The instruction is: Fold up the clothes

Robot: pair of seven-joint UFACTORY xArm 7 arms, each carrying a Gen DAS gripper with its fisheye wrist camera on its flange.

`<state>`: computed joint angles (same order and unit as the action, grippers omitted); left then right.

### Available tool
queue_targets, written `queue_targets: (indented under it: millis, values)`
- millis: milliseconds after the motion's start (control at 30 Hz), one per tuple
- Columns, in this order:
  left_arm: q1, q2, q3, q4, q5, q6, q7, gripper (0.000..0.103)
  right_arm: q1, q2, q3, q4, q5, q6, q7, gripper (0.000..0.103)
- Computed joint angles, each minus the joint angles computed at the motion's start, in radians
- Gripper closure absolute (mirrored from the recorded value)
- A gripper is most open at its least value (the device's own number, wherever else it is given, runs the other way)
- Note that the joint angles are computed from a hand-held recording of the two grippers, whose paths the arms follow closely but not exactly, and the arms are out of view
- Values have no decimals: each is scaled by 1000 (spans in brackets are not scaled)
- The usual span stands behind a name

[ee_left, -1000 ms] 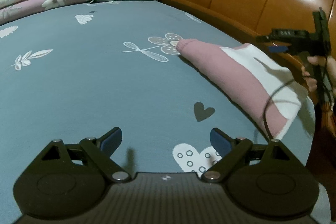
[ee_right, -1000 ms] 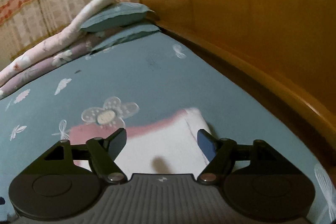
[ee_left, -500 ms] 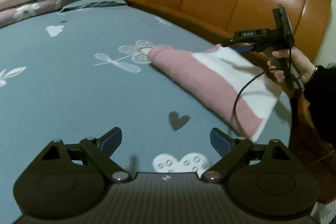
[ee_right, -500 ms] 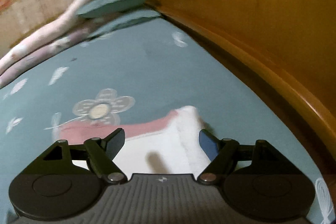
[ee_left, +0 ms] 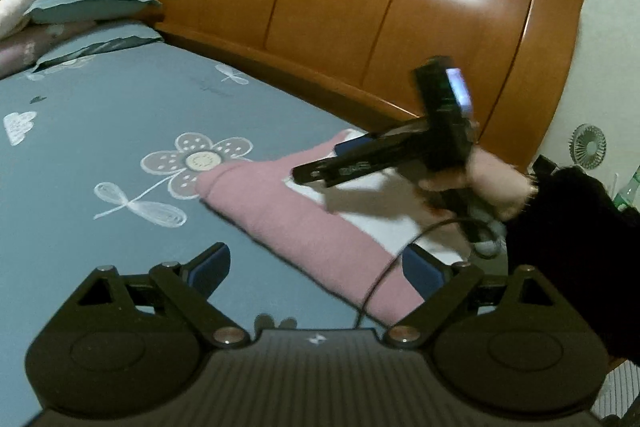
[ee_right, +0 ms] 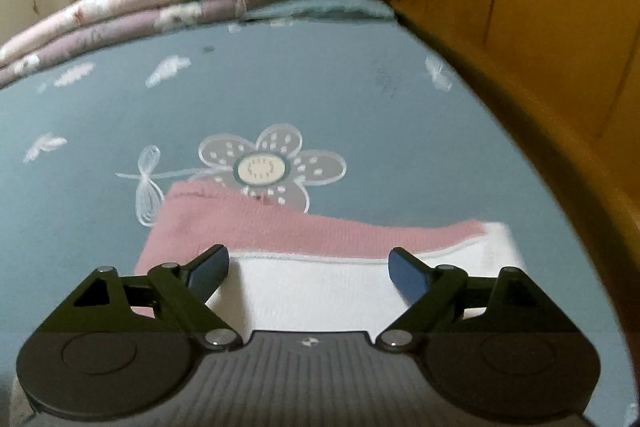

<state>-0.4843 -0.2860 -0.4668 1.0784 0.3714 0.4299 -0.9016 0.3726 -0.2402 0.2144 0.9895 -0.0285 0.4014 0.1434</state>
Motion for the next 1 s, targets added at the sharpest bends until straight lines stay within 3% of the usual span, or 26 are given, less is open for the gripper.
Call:
queue_targets:
  millis: [200, 333, 500, 700, 800, 900, 1000]
  values:
    - [-15, 168, 42, 91, -14, -139, 13, 10, -24, -261, -34, -192, 8, 46, -31, 11]
    - [-76, 312, 90, 184, -84, -212, 88, 10, -51, -327, -53, -301, 6, 45, -55, 10]
    - [-147, 432, 124, 270, -143, -199, 156, 10, -36, -371, -89, -346, 79, -6, -60, 10]
    - [-237, 455, 200, 338, -84, -92, 139, 8, -55, -499, -62, -418, 98, -3, 4, 10]
    - [-246, 434, 199, 321, -71, -147, 162, 8, -32, -599, -69, -472, 122, 6, 37, 5]
    - [-236, 463, 175, 341, -154, -135, 233, 7, -5, -670, -78, -518, 142, 25, 59, 3]
    - [-260, 479, 203, 335, -135, -142, 196, 7, 10, -687, -80, -544, 154, 48, 73, 3]
